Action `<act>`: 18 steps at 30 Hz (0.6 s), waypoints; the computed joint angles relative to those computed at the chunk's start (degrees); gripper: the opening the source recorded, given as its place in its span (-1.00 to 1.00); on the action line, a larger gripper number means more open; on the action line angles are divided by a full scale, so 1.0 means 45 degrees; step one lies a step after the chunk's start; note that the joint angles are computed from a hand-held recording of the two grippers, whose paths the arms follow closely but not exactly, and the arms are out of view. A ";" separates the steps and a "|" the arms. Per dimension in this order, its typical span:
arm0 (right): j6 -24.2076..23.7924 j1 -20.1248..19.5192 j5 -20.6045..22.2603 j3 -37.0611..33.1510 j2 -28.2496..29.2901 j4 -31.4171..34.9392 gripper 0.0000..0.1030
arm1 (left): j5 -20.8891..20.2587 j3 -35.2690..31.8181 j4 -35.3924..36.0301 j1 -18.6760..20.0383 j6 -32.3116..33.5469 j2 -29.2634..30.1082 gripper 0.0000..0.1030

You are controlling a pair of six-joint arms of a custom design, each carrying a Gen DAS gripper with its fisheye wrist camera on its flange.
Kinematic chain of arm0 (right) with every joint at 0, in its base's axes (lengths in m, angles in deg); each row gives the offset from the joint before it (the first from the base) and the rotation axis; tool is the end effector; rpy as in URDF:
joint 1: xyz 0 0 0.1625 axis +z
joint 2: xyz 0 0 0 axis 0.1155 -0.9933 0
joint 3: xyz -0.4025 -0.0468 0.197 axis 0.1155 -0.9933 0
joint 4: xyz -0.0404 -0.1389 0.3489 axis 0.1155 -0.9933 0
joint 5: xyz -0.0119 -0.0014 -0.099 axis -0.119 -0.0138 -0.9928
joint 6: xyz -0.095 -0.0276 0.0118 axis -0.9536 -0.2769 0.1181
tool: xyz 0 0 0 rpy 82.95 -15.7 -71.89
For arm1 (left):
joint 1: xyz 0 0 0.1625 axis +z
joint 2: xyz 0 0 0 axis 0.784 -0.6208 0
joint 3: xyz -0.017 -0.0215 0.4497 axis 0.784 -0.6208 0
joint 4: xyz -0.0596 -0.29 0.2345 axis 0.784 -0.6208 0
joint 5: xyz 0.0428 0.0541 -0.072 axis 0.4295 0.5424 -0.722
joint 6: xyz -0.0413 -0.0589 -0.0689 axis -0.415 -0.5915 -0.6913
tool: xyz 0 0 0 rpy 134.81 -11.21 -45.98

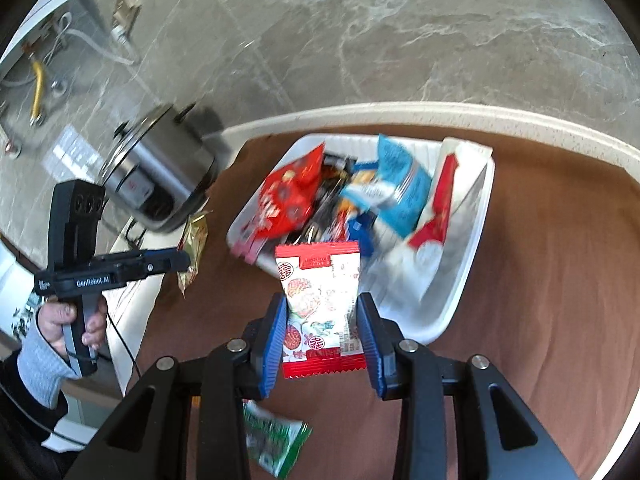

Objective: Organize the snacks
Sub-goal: 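Carry the wafer and candy packet into the tray and release both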

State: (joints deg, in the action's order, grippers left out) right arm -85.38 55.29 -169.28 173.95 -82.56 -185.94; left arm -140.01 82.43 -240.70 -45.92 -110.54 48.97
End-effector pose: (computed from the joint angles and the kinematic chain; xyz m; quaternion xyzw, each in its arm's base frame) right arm -0.0321 -0.3479 0.4474 0.3441 -0.9336 0.0743 0.0672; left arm -0.3951 -0.2345 -0.0295 -0.0363 0.9270 -0.3175 0.1964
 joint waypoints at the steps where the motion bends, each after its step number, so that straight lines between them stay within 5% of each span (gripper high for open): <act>1: 0.0244 0.0057 0.0058 -0.0005 0.0106 -0.0172 -0.26 | 0.0068 0.0034 -0.0062 0.0166 0.0160 -0.0039 -0.41; 8: 0.1740 0.0438 0.0206 0.0061 0.0955 -0.1745 -0.26 | 0.0486 0.0205 -0.0803 0.1267 0.1359 -0.0141 -0.41; 18: 0.1923 0.0913 -0.0360 0.0799 0.1353 -0.3360 -0.21 | 0.0566 -0.0109 -0.1284 0.2406 0.2613 0.0282 -0.41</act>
State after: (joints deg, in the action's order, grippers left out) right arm -76.72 59.40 -170.90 177.54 -76.47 -201.06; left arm -137.47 81.94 -246.48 -35.09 -98.78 50.24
